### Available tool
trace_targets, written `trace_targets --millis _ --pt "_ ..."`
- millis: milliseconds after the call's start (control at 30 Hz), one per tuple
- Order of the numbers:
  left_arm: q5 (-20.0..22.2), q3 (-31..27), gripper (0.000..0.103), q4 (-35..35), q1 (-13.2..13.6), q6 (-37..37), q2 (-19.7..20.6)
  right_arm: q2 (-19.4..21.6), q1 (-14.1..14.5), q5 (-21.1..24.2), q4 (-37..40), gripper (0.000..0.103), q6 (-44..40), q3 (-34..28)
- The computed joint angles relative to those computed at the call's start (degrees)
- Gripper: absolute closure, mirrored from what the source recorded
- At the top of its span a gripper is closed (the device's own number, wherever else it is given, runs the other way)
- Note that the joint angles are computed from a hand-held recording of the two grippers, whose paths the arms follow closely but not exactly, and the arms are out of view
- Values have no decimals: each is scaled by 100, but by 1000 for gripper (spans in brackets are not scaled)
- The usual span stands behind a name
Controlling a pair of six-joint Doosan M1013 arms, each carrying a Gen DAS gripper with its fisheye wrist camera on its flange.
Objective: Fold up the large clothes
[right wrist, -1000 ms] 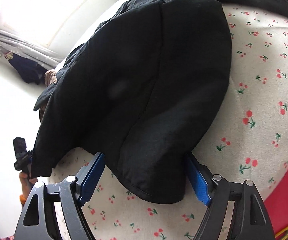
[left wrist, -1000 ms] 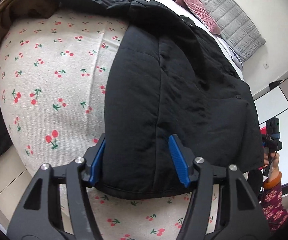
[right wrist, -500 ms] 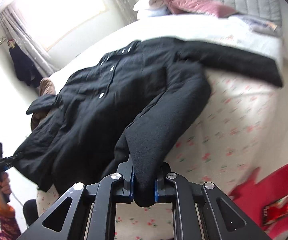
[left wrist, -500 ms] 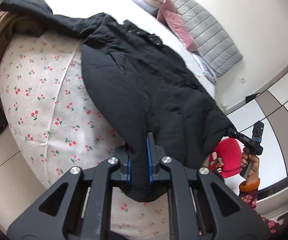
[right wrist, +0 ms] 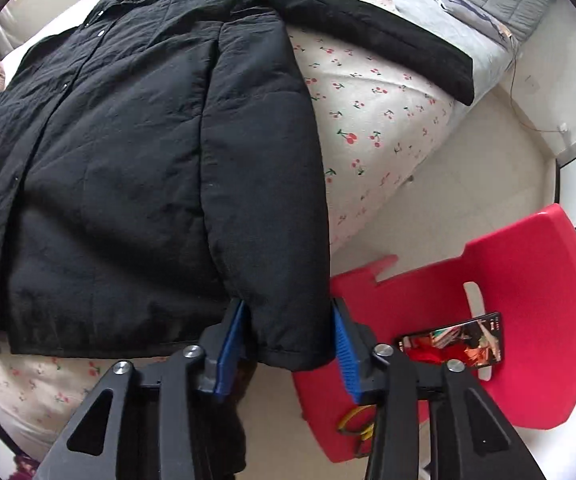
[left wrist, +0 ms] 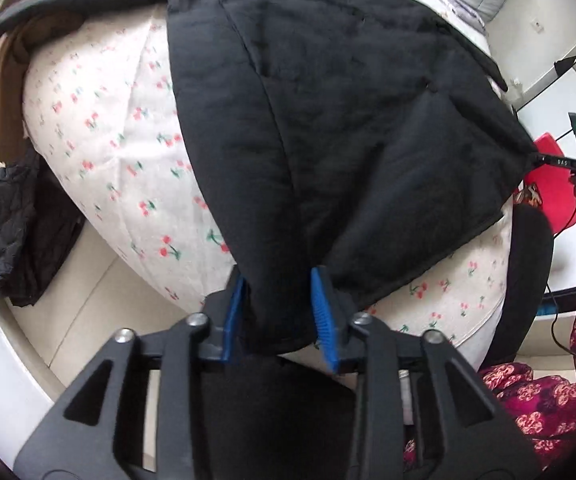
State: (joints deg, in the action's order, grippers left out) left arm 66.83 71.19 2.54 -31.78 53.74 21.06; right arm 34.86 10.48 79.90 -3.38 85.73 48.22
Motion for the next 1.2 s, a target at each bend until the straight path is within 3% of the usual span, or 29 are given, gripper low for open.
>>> trace_targets --millis 33,100,167,367,433,533,633,800,900,1033,1100,1200 --pt "-119 28 43 230 -28 -92 -54 -19 -38 -98 132 57 49 -30" --pt "-357 -4 28 643 -84 -228 -91 -83 -126 -306 463 50 86 -29" --pt "-485 -78 27 825 -108 -270 -72 -128 -201 -551 800 39 106 23" --pt "-1053 -415 25 837 -126 80 244 10 -117 -695 1370 37 80 -174" --pt "-1253 -482 19 896 -127 183 354 101 -36 -677 1535 37 -42 -322" --pt "-860 -844 18 477 -59 547 661 335 94 -513 1721 36 -169 -605" --pt "363 -1326 18 -383 80 1141 1093 534 244 -298 1696 36 -277 -843" --pt "206 -1094 18 -377 109 1963 804 812 454 60 1436 35 -334 -1188" --pt "-174 -893 18 -131 329 1539 545 950 499 133 1460 35 -277 -1439" --pt "-749 -615 18 483 836 63 255 1209 541 221 1635 35 -40 -1914" --pt "-1174 -430 18 1126 1082 -881 119 1365 586 298 1632 34 55 -2217" --pt "-1325 -357 18 2058 1395 -1976 85 1778 654 728 1648 33 99 -3042"
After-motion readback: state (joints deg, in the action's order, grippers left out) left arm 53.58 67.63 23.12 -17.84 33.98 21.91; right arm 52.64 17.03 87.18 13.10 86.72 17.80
